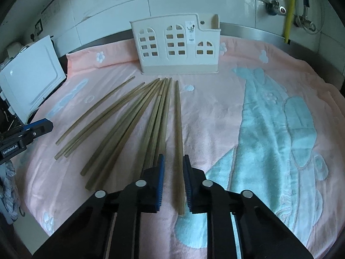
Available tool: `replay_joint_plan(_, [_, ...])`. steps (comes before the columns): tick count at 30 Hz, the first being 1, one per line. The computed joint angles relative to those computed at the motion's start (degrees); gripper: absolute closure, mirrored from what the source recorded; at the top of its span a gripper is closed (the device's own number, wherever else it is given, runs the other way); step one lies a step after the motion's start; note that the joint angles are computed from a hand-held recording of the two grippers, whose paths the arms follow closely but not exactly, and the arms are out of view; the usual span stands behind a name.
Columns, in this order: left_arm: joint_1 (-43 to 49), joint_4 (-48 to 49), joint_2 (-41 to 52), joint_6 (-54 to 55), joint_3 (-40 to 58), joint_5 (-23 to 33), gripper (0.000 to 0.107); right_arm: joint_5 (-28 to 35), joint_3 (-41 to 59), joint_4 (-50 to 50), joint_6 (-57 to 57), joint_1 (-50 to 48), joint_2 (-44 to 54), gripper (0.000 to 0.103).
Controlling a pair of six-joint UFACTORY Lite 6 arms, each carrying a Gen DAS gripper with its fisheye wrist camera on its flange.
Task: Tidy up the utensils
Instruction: 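Close the right tool on one wooden chopstick while the left tool grasps another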
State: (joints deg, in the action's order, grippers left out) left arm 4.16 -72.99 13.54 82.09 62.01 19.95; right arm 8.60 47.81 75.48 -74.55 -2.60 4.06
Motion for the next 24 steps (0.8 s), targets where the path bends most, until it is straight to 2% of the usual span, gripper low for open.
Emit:
replay_joint_plan(7, [-1.5, 6.4, 7.0, -4.5, 5.9, 0.7, 0.077, -0.4, 1.8, -2.9, 3.0, -0.3, 2.6, 0.098])
replay_joint_plan(8, [-1.5, 6.9, 8.0, -4.7, 6.8, 1.1, 0.079, -0.4, 1.7, -2.4, 2.5, -0.3, 2.5, 0.098])
replay_joint_plan(9, [-1.6, 7.4, 8.7, -5.1, 7.4, 1.4, 0.085, -0.4, 1.8, -2.5, 2.5, -0.3, 2.7, 0.099])
replay_joint_plan(13, [-1.6, 9.3, 12.0, -7.2, 10.4, 2.6, 0.092, -1.0, 2.3, -5.1, 4.9, 0.0, 3.1, 0.099])
replay_joint_plan(17, [-2.1, 12.4, 14.8, -10.6, 12.9, 2.2, 0.092, -1.6, 2.5, -2.9, 2.8, 0.3, 3.6, 0.099])
replay_joint_plan(24, [-1.9, 11.9, 16.5, -11.1, 14.7, 2.8, 0.092, -1.6, 3.2, 0.8, -0.5, 0.2, 5.2, 0.095])
